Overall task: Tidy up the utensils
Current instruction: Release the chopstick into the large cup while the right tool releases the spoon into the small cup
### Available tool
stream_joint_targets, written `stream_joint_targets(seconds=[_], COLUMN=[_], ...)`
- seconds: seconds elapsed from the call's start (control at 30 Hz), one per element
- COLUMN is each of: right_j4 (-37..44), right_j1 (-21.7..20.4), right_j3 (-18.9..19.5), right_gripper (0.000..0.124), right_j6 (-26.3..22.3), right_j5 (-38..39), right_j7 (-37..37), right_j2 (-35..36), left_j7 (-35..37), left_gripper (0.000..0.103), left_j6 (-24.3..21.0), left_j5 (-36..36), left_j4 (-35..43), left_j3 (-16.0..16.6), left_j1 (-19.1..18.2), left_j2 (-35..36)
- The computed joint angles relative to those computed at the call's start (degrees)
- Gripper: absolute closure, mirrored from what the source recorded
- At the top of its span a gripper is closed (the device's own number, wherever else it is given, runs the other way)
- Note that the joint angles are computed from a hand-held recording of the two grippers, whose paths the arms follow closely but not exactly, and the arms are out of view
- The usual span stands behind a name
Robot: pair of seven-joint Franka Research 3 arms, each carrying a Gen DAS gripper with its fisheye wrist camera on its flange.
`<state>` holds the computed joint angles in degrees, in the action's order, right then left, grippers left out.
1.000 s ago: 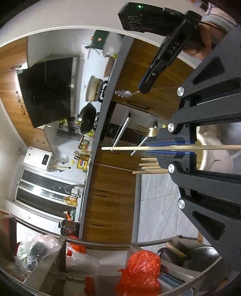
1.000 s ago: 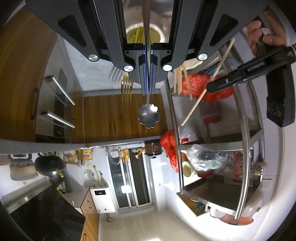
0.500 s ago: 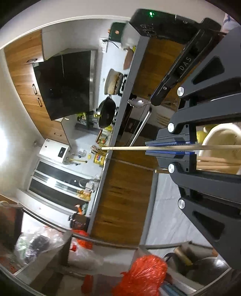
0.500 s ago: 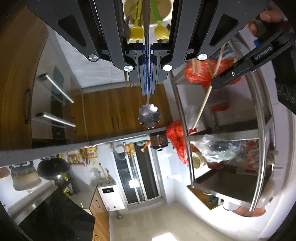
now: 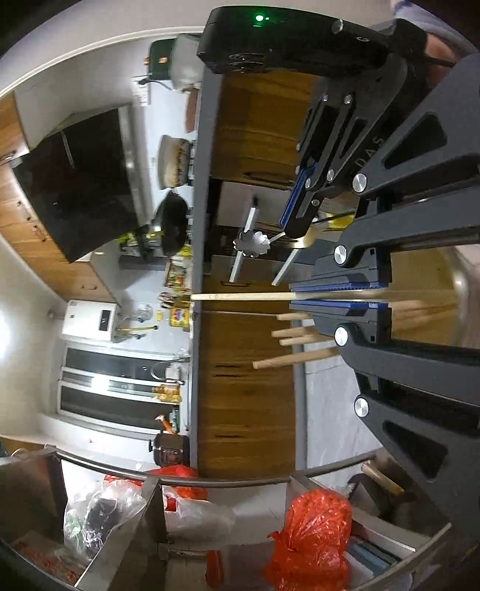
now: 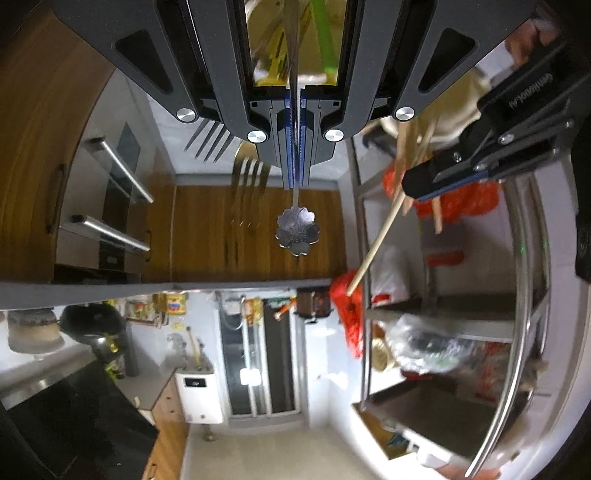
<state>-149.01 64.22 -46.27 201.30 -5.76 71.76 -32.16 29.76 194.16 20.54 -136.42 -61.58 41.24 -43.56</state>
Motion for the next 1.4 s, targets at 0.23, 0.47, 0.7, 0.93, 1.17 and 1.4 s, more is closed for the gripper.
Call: stream_joint_targets(seconds=[0.23,0.47,0.7,0.93,1.17,1.4], right_j4=[-2.9,-3.7,-3.9,-8.2,-13.7,-17.7], right_j1=[-4.8,-8.2,-12.1,-19.7,-28.7,-33.8], right_j3=[4.3,7.8,11.9,18.4,24.4,28.3], right_gripper=[0.12,0.12,0.114,0.114,0.114,0.091], right_j6=[-6.3,-11.1,-15.3,-19.7,-25.9,-26.1], right_j5=[3.4,9.4,14.8,19.3,23.0,26.6], right_j7=[-3.7,-6.6,-9.2,-11.9,-14.6,-18.5], right_j2=[-3.5,-3.9,-5.3,-12.7,-21.5,-25.3], left_j7=[4.3,3.1,0.3,0.5,-0.3,-4.6], left_gripper=[0.099,0.099,0.098,0.098,0.098,0.061], left_j6=[-6.5,-12.0,-13.7,-19.8,-25.2,-26.7], left_j5=[4.0,8.5,12.8,15.4,15.9,17.9], left_j4=[-1.3,-0.9,-1.2,-3.8,-9.2,-12.4], left_j3=[6.9,11.8,15.0,22.5,28.9,28.2], left_j1=[-10.5,-17.2,-20.8,-32.5,-44.3,-45.7], left_j2=[5.9,10.1,8.9,6.2,3.0,0.4])
